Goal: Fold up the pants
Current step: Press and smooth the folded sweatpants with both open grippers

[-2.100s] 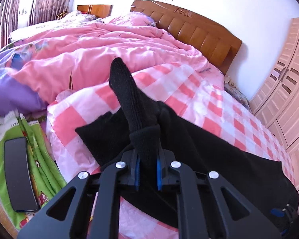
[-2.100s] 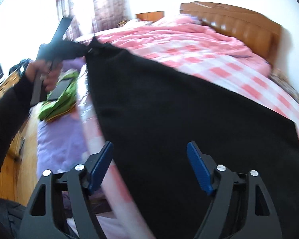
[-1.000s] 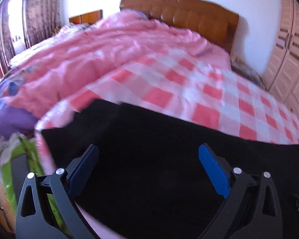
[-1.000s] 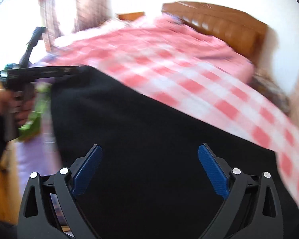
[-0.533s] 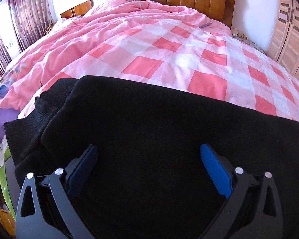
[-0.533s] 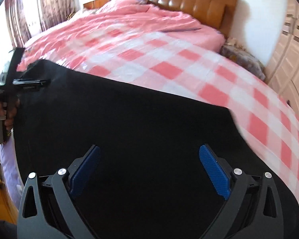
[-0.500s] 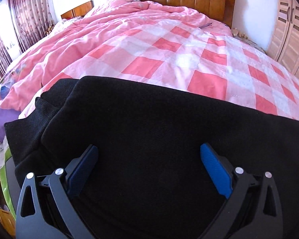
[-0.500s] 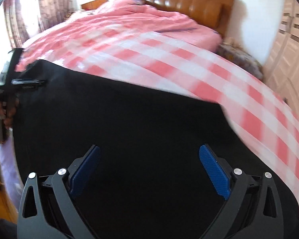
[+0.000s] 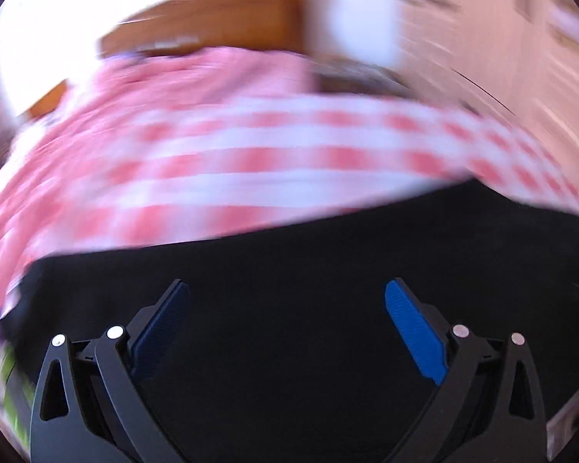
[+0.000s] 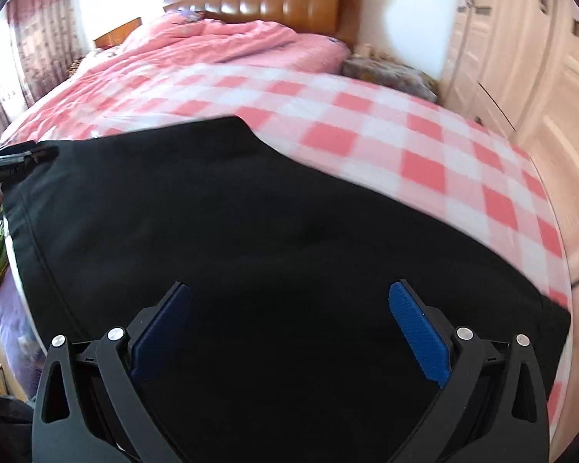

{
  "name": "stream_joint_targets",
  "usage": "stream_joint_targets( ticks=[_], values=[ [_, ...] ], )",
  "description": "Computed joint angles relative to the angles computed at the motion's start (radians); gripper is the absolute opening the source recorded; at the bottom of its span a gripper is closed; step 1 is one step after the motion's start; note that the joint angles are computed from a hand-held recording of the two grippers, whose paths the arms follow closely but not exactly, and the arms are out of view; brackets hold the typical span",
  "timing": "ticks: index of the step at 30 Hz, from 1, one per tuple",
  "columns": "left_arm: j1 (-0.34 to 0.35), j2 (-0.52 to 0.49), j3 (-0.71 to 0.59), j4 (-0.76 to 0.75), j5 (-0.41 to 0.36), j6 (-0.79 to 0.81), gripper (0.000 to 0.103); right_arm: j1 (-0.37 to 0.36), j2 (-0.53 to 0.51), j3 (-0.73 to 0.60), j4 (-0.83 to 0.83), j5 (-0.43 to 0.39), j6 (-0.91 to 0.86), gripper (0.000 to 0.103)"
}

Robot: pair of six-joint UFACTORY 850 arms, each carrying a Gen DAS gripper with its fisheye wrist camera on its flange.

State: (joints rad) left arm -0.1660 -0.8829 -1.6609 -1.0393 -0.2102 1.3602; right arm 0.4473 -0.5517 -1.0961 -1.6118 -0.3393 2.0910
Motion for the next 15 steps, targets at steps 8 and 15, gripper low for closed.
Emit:
stream_joint_targets(
  ticks=[8,15],
  values=[
    [-0.193,-0.106,-0.117,0.342,-0.022,-0.242,0.101,-0.007,-0.009,0.031,0.063,-0.013,-0.011,0.099],
    [-0.209,-0.191,-0.252,0.450,-0.106,-0.452,0.102,-0.008,-0.008,0.068,-0.110,-0.011,0.160,0.099]
  ],
)
